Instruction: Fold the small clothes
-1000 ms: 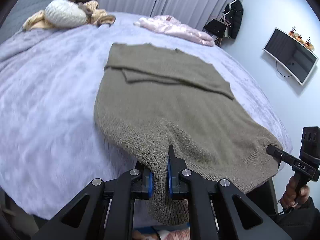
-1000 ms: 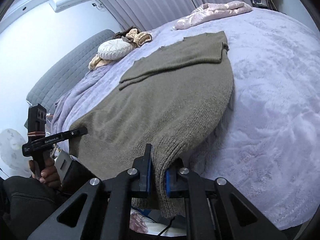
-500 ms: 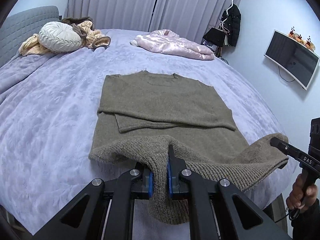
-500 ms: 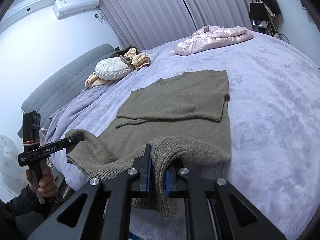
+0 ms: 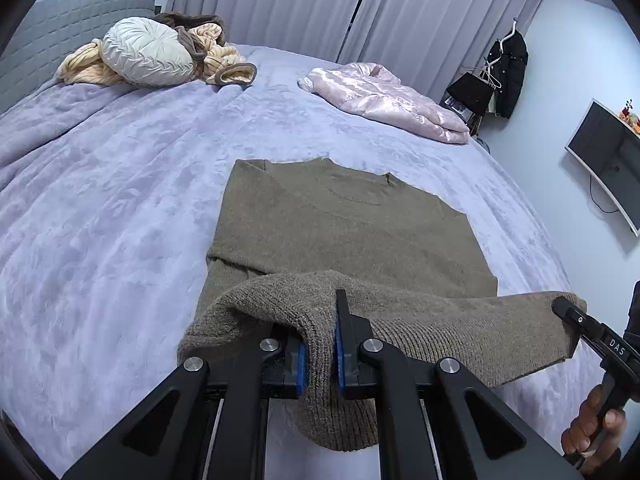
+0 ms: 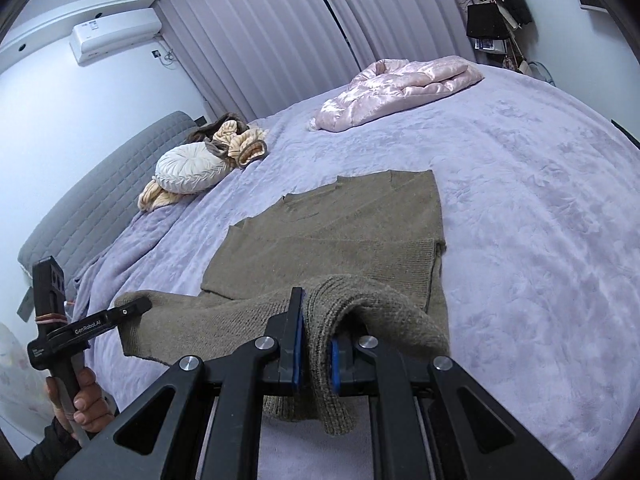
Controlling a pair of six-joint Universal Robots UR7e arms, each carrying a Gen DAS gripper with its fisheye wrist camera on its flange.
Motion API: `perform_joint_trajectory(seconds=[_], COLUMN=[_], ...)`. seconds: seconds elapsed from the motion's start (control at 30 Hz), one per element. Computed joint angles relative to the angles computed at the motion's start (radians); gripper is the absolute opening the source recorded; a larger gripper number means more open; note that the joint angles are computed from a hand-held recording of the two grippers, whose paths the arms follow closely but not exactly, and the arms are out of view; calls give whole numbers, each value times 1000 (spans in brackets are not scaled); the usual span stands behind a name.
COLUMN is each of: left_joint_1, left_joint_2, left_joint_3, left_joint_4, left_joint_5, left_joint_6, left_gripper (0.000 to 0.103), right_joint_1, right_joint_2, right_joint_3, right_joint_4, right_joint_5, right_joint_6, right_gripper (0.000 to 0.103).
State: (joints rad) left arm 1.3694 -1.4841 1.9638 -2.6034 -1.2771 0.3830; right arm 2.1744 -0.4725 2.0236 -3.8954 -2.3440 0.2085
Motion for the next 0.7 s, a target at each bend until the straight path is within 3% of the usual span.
perform_joint_trajectory(seconds=[0.33, 0.7], left_joint_1=[-11, -23], left_joint_2=[74, 143], left_joint_3=[-88, -172], left_joint_4=[33, 47], left_joint_5=[13, 36], left_joint_6=[-46, -66], left_gripper=[12, 12], right_joint_1=[-54, -66], right_joint_2=[-28, -42], right_joint_3=[-69, -159], right_joint_4=[112, 222], right_joint_5=[-11, -37], right_joint_6=[32, 1], right_gripper=[11, 11])
